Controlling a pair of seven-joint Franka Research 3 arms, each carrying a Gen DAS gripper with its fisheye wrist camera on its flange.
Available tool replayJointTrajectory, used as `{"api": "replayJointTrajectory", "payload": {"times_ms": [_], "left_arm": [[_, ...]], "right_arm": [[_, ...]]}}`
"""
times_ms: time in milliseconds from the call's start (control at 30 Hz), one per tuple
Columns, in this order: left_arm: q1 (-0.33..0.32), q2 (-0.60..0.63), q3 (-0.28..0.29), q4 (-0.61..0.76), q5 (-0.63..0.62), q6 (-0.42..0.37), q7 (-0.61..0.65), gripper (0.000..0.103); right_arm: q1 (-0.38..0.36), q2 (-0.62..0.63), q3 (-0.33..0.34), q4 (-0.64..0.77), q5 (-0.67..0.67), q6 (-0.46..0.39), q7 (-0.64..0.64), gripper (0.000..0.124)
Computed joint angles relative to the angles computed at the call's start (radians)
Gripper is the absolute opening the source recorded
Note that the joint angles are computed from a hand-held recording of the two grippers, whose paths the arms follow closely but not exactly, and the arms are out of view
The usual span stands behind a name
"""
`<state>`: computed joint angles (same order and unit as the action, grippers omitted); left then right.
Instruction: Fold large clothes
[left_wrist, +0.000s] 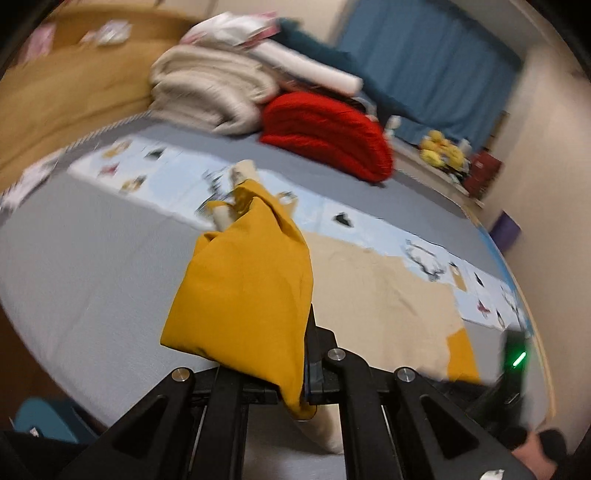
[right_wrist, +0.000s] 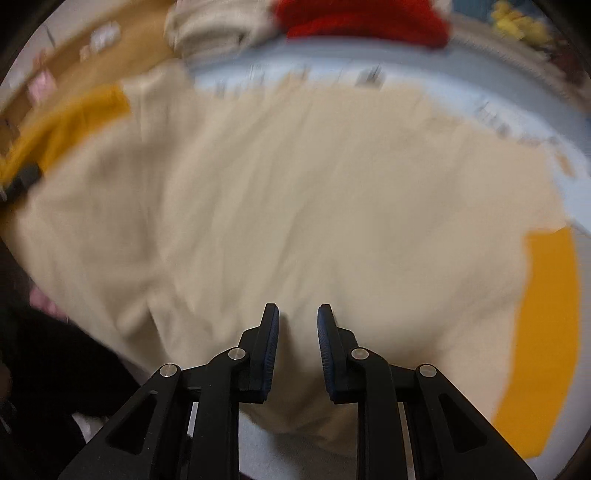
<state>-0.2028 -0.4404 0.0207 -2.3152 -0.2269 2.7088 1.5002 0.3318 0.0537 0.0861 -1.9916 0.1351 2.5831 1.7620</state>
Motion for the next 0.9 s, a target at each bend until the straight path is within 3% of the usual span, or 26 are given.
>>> {"api": "replayJointTrajectory", "payload": {"times_ms": [67, 200, 233, 300, 367, 433, 533, 600, 700, 800, 900], "left_arm": [[-0.018, 0.013, -0.027, 0.024, 0.019, 0.011, 0.016, 0.005], [-0.074, 0.052, -0.082, 0.081, 0.052, 0.022, 0.050, 0.005], [-0.086, 0.065, -0.097, 0.097, 0.061, 0.025, 0.056, 0.005], [-0.116, 0.103, -0.129, 0.136, 0.079, 0.032, 0.070, 0.005], [-0.146, 0.149, -0.166, 0.181, 0.098, 0.024, 0.079, 0.005], [-0.171, 0.213, -0.212, 0.240, 0.131, -0.006, 0.091, 0.005], [-0.216, 0.311, -0.265, 0.315, 0.138, -0.058, 0.133, 0.005], [-0.238, 0.395, -0.301, 0.376, 0.139, -0.134, 0.157, 0.005], [-0.257, 0.511, -0.347, 0.457, 0.195, -0.277, 0.153, 0.007], [-0.256, 0.539, -0.359, 0.480, 0.233, -0.337, 0.134, 0.016], [-0.201, 0.480, -0.358, 0.476, -0.051, -0.381, 0.274, 0.032]], "right_arm": [[-0.019, -0.086, -0.021, -0.075, -0.068, 0.114, 0.083, 0.024], [-0.121, -0.258, -0.031, -0.189, -0.181, 0.226, 0.179, 0.033], [-0.152, -0.306, -0.037, -0.216, -0.189, 0.242, 0.170, 0.036], [-0.193, -0.377, -0.065, -0.250, -0.171, 0.277, 0.099, 0.062], [-0.260, -0.431, -0.063, -0.273, -0.197, 0.278, 0.050, 0.076], [-0.310, -0.465, -0.079, -0.299, -0.207, 0.259, -0.026, 0.077], [-0.390, -0.509, -0.063, -0.386, -0.185, 0.300, -0.019, 0.077], [-0.378, -0.504, -0.101, -0.383, -0.119, 0.222, -0.058, 0.075], [-0.395, -0.532, -0.112, -0.408, -0.072, 0.260, -0.089, 0.075], [-0.356, -0.518, -0.158, -0.389, 0.023, 0.200, -0.153, 0.075], [-0.301, -0.507, -0.194, -0.384, 0.123, 0.196, -0.234, 0.075]]}}
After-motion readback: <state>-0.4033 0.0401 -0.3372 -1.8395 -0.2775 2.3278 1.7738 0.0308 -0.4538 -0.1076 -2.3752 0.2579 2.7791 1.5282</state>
